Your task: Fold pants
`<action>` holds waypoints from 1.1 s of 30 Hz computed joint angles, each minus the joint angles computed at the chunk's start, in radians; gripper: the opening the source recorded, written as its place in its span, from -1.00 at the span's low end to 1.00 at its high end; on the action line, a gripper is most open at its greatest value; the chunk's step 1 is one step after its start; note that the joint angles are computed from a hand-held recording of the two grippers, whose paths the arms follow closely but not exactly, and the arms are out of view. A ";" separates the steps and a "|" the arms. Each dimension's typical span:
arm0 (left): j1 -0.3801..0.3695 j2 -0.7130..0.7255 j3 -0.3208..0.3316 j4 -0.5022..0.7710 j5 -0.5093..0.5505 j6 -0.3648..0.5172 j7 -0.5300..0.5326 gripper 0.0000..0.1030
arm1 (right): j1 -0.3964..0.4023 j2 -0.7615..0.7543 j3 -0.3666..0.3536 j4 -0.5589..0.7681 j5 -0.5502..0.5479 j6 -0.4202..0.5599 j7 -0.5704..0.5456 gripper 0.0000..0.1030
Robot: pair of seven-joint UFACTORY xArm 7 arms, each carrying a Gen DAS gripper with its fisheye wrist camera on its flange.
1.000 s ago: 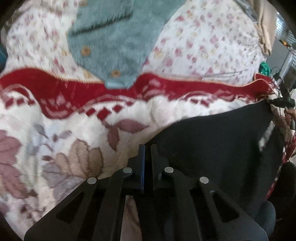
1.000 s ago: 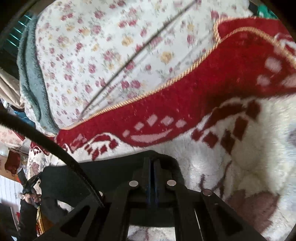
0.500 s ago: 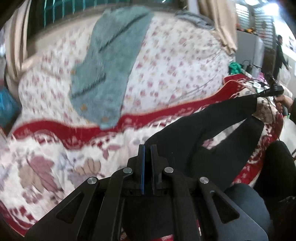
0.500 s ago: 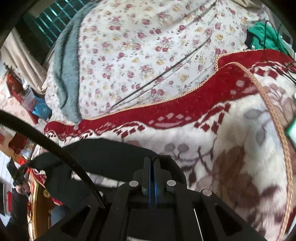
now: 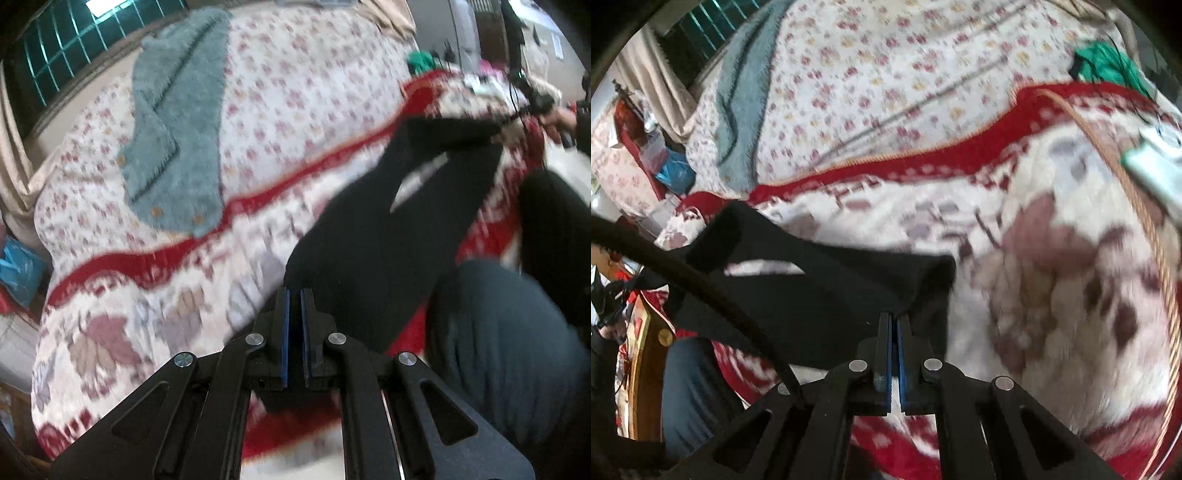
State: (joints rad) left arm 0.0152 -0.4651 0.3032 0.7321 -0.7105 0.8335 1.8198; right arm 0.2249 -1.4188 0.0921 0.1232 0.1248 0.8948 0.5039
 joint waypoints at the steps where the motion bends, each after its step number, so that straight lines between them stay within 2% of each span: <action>1: 0.015 -0.001 0.005 -0.017 0.023 0.001 0.007 -0.92 | -0.005 -0.025 0.001 -0.014 -0.003 0.022 0.006 -0.96; 5: 0.054 0.043 0.019 -0.054 0.037 -0.052 -0.002 -0.91 | -0.039 -0.122 -0.001 -0.058 -0.026 0.137 0.023 -0.97; 7: 0.075 0.109 0.012 -0.043 0.003 -0.116 -0.071 -0.90 | -0.053 -0.133 0.008 -0.063 -0.045 0.187 0.025 -0.97; 8: 0.088 0.159 0.007 -0.021 -0.027 -0.151 -0.141 -0.91 | -0.056 -0.134 0.013 -0.064 -0.055 0.208 0.024 -0.97; 9: 0.104 0.199 0.003 0.008 -0.041 -0.147 -0.210 -0.91 | -0.059 -0.127 0.025 -0.060 -0.066 0.229 0.025 -0.97; 10: 0.124 0.228 0.003 0.037 -0.067 -0.120 -0.277 -0.91 | -0.060 -0.131 0.032 -0.060 -0.073 0.247 0.029 -0.97; 12: 0.154 0.234 0.024 0.065 -0.150 -0.011 -0.321 -0.90 | -0.063 -0.125 0.057 -0.049 -0.093 0.285 0.041 -0.97; 15: 0.177 0.167 0.006 0.044 -0.218 0.074 -0.359 -0.90 | -0.079 -0.085 0.128 0.002 -0.149 0.335 0.084 -0.96; 17: 0.166 0.109 -0.008 0.021 -0.242 0.139 -0.391 -0.90 | -0.097 -0.042 0.173 0.053 -0.191 0.347 0.123 -0.96; 19: 0.138 0.077 -0.026 0.005 -0.264 0.196 -0.450 -0.74 | -0.093 -0.021 0.164 0.085 -0.203 0.297 0.149 -0.93; 20: 0.119 0.078 -0.035 0.004 -0.273 0.237 -0.492 -0.48 | -0.080 -0.005 0.140 0.096 -0.184 0.239 0.158 -0.90; 21: 0.101 0.085 -0.055 0.000 -0.276 0.257 -0.540 -0.34 | -0.062 0.012 0.116 0.098 -0.158 0.186 0.164 -0.90; 22: 0.087 0.093 -0.077 -0.002 -0.277 0.254 -0.578 -0.34 | -0.043 0.039 0.095 0.099 -0.127 0.127 0.169 -0.88; 24: 0.054 0.093 -0.140 -0.032 -0.260 0.172 -0.637 -0.34 | 0.010 0.123 0.057 0.097 -0.052 0.001 0.167 -0.87; 26: 0.025 0.109 -0.201 -0.070 -0.234 0.014 -0.672 -0.34 | 0.094 0.230 0.012 0.085 0.021 -0.120 0.121 -0.85; 27: 0.005 0.128 -0.214 -0.086 -0.203 -0.071 -0.707 -0.34 | 0.120 0.288 0.011 0.088 0.035 -0.145 0.099 -0.81; 28: 0.027 0.168 -0.252 -0.088 -0.159 -0.140 -0.761 -0.35 | 0.128 0.354 0.019 0.103 0.029 -0.132 0.075 -0.80; 29: 0.030 0.196 -0.249 -0.087 -0.143 -0.167 -0.790 -0.53 | 0.095 0.409 0.068 0.105 0.028 -0.091 0.035 -0.80; 30: 0.013 0.223 -0.203 -0.078 -0.159 -0.158 -0.776 -0.78 | 0.093 0.422 0.074 0.096 -0.004 -0.059 0.037 -0.81; 31: 0.012 0.238 -0.172 -0.072 -0.189 -0.153 -0.736 -0.91 | 0.113 0.393 0.039 0.066 -0.033 -0.067 0.027 -0.84; 32: 0.020 0.258 -0.148 -0.055 -0.206 -0.132 -0.720 -0.94 | 0.100 0.342 0.027 0.045 -0.033 -0.054 0.016 -0.96; 33: 0.030 0.270 -0.130 -0.041 -0.218 -0.085 -0.710 -0.94 | 0.059 0.328 0.055 0.056 -0.064 0.002 0.043 -0.99</action>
